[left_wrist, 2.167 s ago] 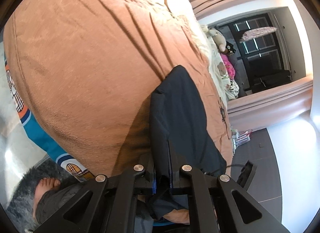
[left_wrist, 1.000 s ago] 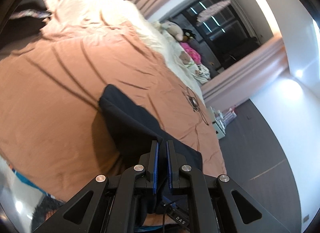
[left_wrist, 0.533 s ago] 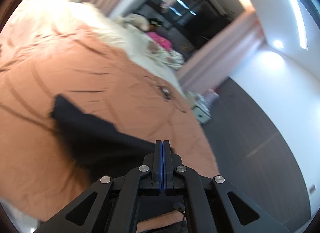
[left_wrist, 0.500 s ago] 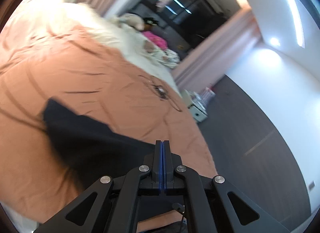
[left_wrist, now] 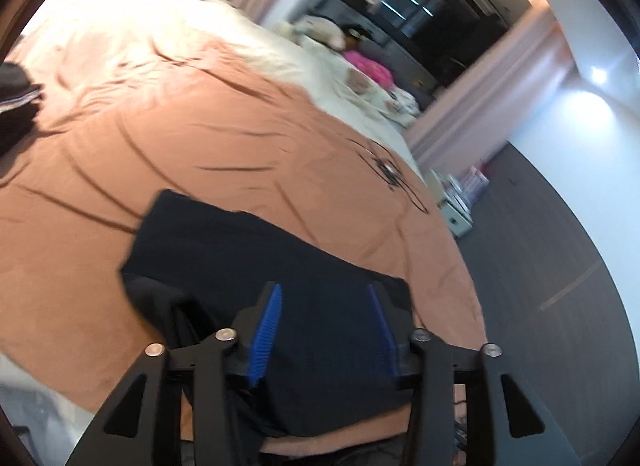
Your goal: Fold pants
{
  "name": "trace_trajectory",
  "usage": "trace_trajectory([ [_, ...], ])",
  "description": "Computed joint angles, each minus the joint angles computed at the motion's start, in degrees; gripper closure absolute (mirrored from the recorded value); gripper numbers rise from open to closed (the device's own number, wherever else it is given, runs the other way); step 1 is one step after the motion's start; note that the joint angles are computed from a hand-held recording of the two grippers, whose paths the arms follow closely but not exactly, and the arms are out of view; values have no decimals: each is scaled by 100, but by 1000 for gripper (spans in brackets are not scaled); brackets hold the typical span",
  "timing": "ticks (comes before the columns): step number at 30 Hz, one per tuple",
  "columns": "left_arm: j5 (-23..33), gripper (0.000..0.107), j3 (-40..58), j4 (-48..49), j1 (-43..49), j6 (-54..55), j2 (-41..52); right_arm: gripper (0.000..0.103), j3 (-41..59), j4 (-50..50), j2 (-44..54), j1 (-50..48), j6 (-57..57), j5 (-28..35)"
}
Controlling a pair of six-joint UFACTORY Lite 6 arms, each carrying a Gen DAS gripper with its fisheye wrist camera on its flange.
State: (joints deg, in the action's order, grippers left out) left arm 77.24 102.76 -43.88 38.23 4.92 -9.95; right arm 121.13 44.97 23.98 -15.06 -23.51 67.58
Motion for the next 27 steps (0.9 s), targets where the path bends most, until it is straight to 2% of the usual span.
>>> trace_trajectory([
  [2, 195, 57, -165, -151, 427, 202, -52, 81, 30, -47, 10, 113, 33, -15],
  [3, 302, 52, -307, -243, 708, 354, -104, 81, -18, -158, 58, 390, 163, -261],
  [7, 481, 37, -763, -321, 1434, 848, -277, 81, 425, -390, 456, 780, 438, -345],
  [15, 928, 36, -1846, -436, 2769, 1844, -308, 81, 1024, -732, 905, 1211, 781, -309],
  [25, 670, 37, -2845, -378, 3023, 2499, 20, 81, 2028, -1163, 1493, 1536, 1199, 0],
  [27, 576, 38, -3012, -355, 3011, 2597, 67, 81, 1935, -1158, 1426, 1526, 1171, 9],
])
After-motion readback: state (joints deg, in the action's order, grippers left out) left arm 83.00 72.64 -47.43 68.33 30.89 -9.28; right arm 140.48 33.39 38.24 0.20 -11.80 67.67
